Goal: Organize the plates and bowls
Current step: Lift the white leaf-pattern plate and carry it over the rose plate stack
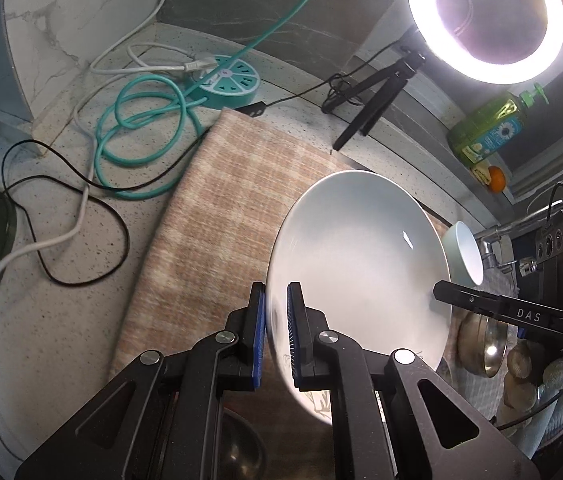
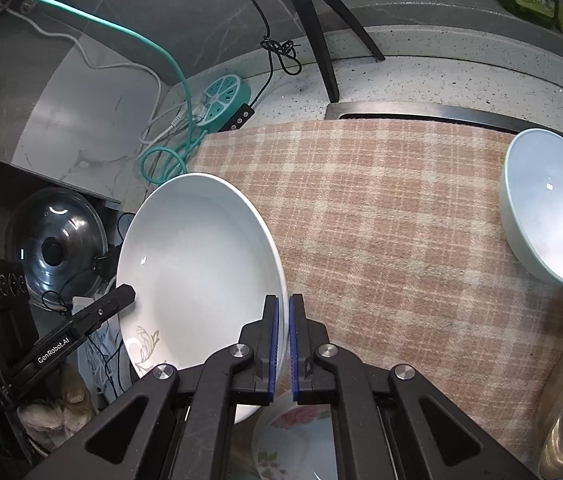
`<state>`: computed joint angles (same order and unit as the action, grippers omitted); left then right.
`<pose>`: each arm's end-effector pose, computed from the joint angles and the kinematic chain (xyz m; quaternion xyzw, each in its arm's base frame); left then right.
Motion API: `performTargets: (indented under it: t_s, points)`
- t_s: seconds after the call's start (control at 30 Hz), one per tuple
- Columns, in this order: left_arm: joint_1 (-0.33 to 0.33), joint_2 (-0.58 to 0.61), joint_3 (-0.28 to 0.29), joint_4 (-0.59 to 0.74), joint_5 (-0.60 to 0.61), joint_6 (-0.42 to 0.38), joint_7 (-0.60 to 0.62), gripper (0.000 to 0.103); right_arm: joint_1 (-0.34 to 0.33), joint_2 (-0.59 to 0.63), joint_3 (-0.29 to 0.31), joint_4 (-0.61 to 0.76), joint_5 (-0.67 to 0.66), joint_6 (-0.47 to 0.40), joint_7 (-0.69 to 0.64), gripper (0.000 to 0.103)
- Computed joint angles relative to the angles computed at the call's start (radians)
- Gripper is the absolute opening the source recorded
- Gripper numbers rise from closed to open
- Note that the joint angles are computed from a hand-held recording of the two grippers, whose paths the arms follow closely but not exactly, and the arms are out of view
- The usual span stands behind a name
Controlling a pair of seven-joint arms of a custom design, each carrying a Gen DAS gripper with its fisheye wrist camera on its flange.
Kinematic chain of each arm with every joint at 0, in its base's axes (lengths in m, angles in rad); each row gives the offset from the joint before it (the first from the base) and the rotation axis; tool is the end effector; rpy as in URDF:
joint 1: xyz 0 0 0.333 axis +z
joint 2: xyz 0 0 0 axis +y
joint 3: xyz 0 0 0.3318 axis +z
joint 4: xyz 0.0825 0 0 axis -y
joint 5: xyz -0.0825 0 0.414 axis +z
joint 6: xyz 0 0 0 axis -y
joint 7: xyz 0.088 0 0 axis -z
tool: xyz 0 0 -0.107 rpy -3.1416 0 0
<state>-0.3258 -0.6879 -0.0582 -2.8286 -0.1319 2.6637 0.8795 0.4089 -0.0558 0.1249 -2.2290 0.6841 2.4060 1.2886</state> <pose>0.3502 -0.1363 0.4386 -0.8079 0.5289 -0.2568 0.0393 0.4823 0.2904 0.4194 -0.7894 0.5502 0.1295 0.2396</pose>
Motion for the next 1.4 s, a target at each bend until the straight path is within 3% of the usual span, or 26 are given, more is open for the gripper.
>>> performTargets:
  t_s: [0.73, 1.4]
  points:
    - [-0.113, 0.0, -0.114, 0.001, 0.037, 0.022, -0.228, 0.008, -0.057, -0.201, -0.062, -0.177, -0.023, -0.09, -0.049, 0.005]
    - [-0.202, 0.011, -0.157, -0.006, 0.062, 0.017, -0.366, 0.008, -0.093, -0.317, -0.095, -0.3, -0.045, -0.136, -0.087, 0.005]
